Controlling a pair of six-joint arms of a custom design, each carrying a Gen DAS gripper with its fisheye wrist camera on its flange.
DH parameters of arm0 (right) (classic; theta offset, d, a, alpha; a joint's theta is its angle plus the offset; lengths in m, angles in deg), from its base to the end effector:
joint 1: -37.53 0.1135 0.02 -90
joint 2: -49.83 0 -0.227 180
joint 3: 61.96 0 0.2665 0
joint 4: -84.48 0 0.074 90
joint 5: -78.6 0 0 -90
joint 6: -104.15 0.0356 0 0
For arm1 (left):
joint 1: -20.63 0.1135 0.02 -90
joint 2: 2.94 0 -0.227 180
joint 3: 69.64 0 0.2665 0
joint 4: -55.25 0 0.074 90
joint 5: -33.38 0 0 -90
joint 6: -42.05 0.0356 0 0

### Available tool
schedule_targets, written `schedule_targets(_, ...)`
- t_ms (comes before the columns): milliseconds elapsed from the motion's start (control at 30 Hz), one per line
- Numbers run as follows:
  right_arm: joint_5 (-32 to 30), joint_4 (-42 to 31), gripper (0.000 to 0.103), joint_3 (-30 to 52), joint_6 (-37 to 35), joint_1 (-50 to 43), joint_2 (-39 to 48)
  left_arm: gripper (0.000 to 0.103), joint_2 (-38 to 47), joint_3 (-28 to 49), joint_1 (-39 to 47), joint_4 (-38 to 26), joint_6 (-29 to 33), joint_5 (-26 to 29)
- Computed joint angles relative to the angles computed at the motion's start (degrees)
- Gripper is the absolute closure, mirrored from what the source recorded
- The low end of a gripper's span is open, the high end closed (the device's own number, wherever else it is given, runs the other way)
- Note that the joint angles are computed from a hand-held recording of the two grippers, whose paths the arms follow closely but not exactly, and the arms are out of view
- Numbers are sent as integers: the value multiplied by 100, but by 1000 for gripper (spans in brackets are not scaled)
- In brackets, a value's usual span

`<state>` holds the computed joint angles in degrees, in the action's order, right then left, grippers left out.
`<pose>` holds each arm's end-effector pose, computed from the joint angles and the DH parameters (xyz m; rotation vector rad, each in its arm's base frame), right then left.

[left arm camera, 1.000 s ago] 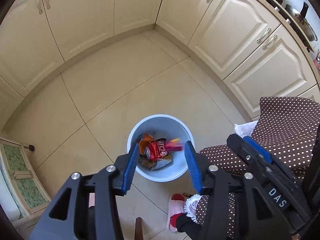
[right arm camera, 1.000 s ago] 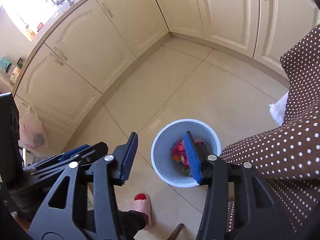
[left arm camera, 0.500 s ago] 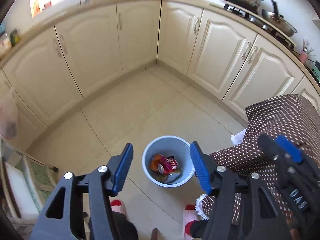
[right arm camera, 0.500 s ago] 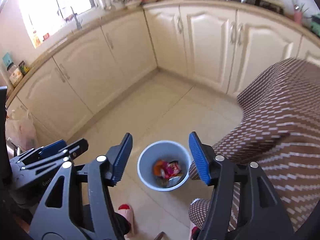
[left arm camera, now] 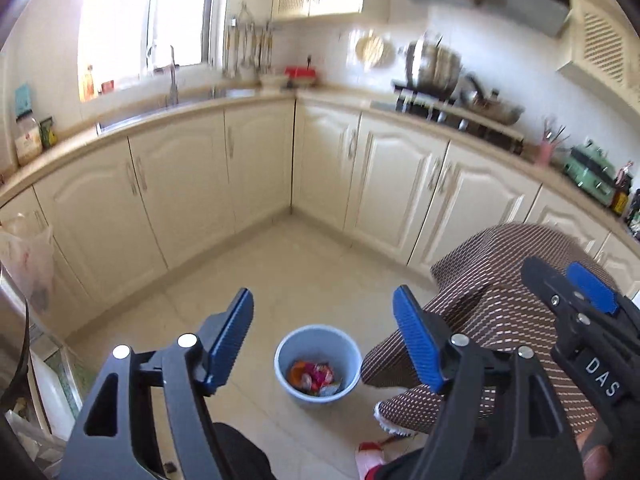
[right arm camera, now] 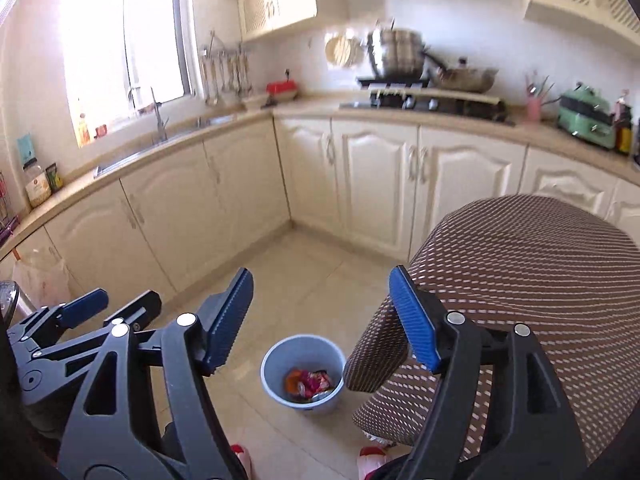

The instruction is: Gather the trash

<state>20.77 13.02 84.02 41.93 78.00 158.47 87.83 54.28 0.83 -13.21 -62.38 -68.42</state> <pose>0.3095 0.2391 0.4318 0.0848 2.0660 0.1203 0.3177 -0.1066 0.4233 -0.0142 2.1745 -0.1160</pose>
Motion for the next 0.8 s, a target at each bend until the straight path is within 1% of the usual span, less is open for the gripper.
schedule_targets(33, 198, 129, 32, -368, 19, 119, -318, 31, -176, -164, -71, 72, -10, -42)
schedule_targets(67, 323, 171, 31, -548, 30, 199, -493, 31, -337, -309, -139, 146, -11, -78)
schedule_targets(200, 851, 442, 30, -1489, 92, 526, -1300, 31, -996, -940, -626, 494, 22, -483)
schedule_targets(267, 1060, 478, 30, -1726, 116, 661, -1536, 31, -1246, -1258, -806, 790, 35, -626)
schedule_targets(333, 1179, 547, 30, -1902, 86, 704, -1689, 31, -1370, -1388, -958, 956, 44, -802)
schedule_targets(467, 1281, 682, 30, -2194, 97, 721, -1913, 31, -1381, -1419, -1048, 1184, -14, -968)
schedule_targets(633, 1189, 964, 30, -2540, 32, 568, -2075, 31, -1325, -1513, -1021, 1458, -110, -1131)
schedule_targets(800, 1141, 1162, 30, -2833, 35, 466, -2174, 31, -1136, -1474, -1011, 1590, -33, -1143)
